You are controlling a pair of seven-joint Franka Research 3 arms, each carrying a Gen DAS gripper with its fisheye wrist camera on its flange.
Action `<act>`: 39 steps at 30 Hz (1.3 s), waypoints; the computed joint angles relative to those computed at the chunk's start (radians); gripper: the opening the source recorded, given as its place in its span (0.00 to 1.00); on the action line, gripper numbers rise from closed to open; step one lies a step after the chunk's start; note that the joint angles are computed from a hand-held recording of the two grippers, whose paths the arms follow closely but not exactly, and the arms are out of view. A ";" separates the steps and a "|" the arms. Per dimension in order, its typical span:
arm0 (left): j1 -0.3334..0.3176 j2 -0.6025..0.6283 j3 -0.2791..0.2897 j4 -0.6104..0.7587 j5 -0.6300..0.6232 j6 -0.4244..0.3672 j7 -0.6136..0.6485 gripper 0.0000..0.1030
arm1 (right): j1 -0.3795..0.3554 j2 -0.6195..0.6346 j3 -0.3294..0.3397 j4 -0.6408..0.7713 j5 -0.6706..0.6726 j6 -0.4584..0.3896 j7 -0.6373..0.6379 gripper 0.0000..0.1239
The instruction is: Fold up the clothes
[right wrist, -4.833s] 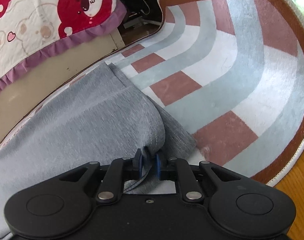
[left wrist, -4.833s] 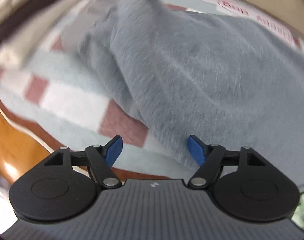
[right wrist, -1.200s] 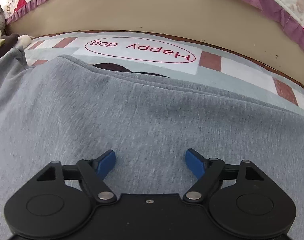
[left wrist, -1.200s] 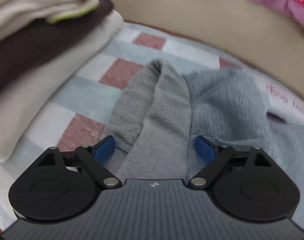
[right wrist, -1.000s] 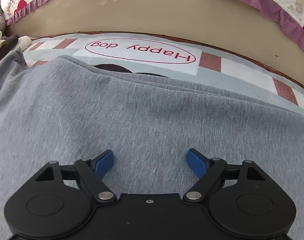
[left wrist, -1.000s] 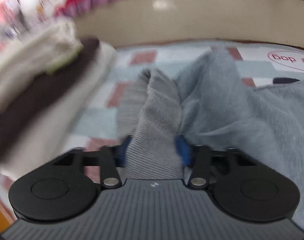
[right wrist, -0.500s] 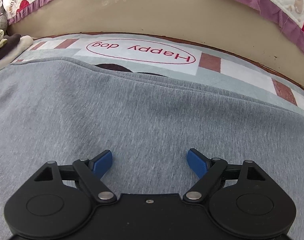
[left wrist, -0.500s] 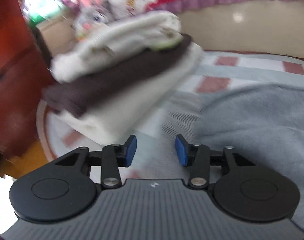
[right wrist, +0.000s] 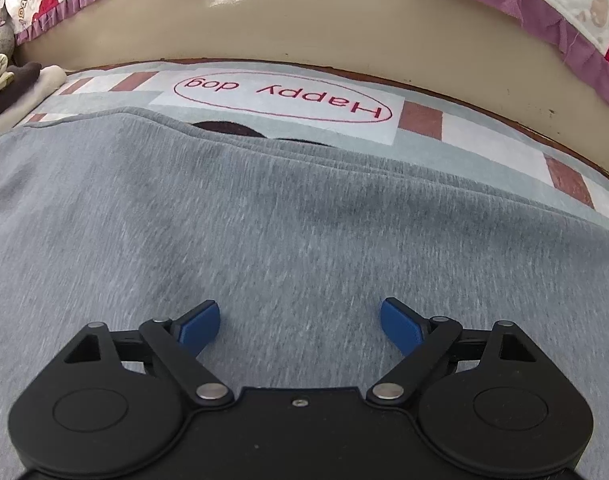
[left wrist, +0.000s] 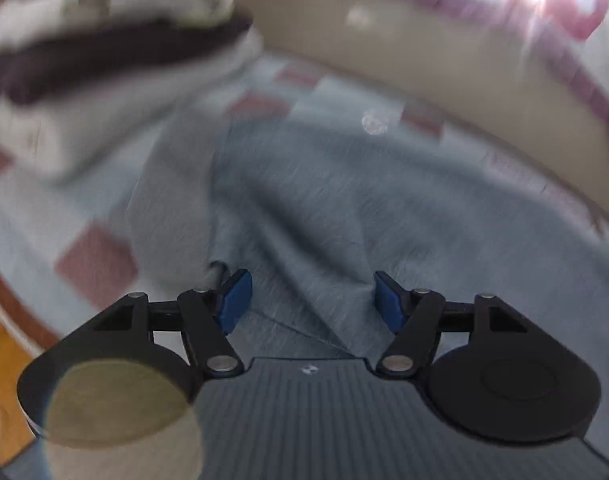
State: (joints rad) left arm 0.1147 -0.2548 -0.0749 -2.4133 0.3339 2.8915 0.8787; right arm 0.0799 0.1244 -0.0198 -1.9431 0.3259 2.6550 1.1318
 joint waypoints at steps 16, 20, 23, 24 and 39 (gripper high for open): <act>-0.028 0.017 -0.017 0.098 0.080 -0.285 -0.063 0.71 | 0.013 -0.081 0.017 -0.021 0.044 -0.077 0.006 0.61; -0.202 -0.071 0.156 0.008 -0.404 -0.189 0.248 0.70 | 0.057 -0.206 0.031 -0.060 0.427 -0.265 -0.417 0.58; -0.375 -0.093 0.293 -0.003 -0.761 -0.214 0.552 0.70 | 0.114 -0.244 0.032 -0.080 0.515 -0.386 -0.560 0.56; -0.417 -0.095 0.327 0.001 -0.858 -0.238 0.635 0.70 | 0.131 -0.249 0.035 -0.085 0.529 -0.418 -0.594 0.53; -0.265 -0.008 0.134 0.052 -0.968 -0.154 0.616 0.70 | 0.176 -0.218 0.054 -0.146 0.494 -0.240 -0.625 0.02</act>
